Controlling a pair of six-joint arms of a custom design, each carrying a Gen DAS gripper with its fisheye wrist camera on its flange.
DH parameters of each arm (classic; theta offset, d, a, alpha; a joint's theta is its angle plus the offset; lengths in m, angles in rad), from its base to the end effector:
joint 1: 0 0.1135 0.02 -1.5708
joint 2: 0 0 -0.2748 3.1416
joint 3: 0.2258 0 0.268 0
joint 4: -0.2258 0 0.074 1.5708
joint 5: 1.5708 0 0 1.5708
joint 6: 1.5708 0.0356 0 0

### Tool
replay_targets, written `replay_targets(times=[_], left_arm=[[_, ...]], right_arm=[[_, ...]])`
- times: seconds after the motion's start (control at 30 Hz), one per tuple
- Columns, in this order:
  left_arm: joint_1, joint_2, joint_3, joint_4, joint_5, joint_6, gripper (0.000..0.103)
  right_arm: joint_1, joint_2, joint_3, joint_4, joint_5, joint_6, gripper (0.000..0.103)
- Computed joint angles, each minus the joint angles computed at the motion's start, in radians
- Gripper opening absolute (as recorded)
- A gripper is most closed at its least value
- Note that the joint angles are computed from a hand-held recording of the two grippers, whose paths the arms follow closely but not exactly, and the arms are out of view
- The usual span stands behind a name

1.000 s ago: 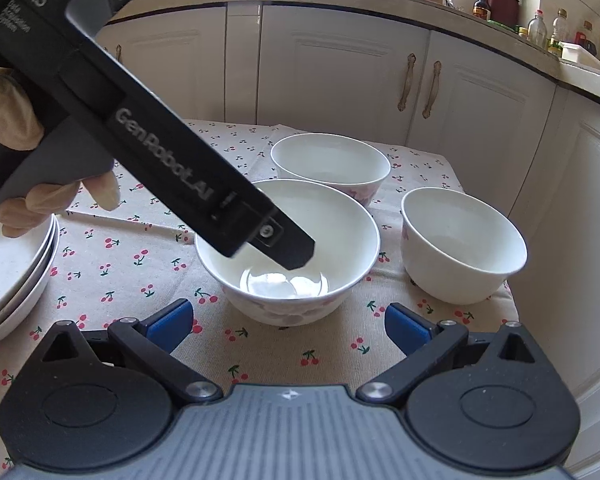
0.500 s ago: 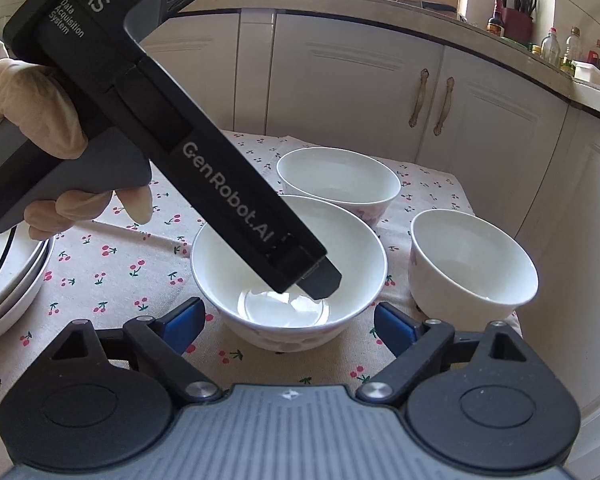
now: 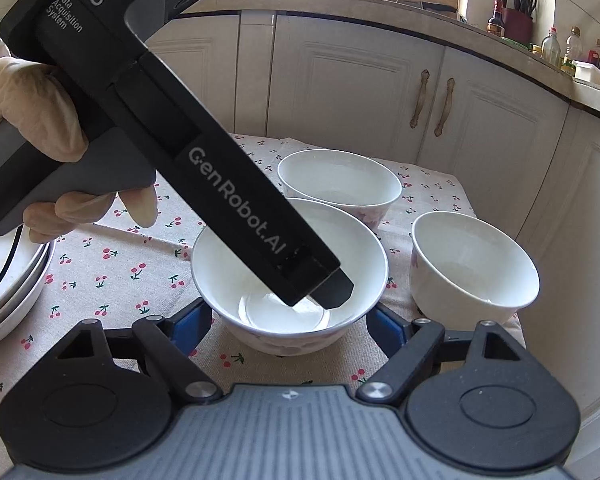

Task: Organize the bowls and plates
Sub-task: 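Lift the white bowl with the left tool and carry it toward the plate stack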

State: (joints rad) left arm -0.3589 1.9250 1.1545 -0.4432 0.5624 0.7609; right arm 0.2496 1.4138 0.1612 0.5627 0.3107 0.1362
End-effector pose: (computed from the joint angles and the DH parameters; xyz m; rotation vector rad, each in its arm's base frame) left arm 0.3500 -0.1516 0.1348 1.5029 2.1412 -0.6453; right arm 0.1955 0.0386 0.0869 0.0378 2.2251 -0.1406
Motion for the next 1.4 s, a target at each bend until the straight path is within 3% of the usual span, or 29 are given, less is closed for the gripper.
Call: replay_targets(times=[0.3, 0.7, 1.0, 1.4], left_arm=[[0.036, -0.076, -0.068, -0.021, 0.019, 0.017, 0.088], [0.13, -0.319, -0.299, -0.046, 0.068, 0.069, 0.088], [0.21, -0.45, -0.433, -0.09, 0.074, 0.124, 0.088], [0.266, -0.534, -0.541, -0.098, 0.072, 0.157, 0.088]], right_arm=[[0.052, -0.15, -0.003, -0.166, 0.002, 0.033, 0.087], [0.325, -0.559, -0.017, -0.619, 0.136, 0.194, 0.087], [0.602, -0.621, 0.005, -0.814, 0.274, 0.414, 0.087], [0.787, -0.596, 0.0, -0.892, 0.328, 0.589, 0.087]])
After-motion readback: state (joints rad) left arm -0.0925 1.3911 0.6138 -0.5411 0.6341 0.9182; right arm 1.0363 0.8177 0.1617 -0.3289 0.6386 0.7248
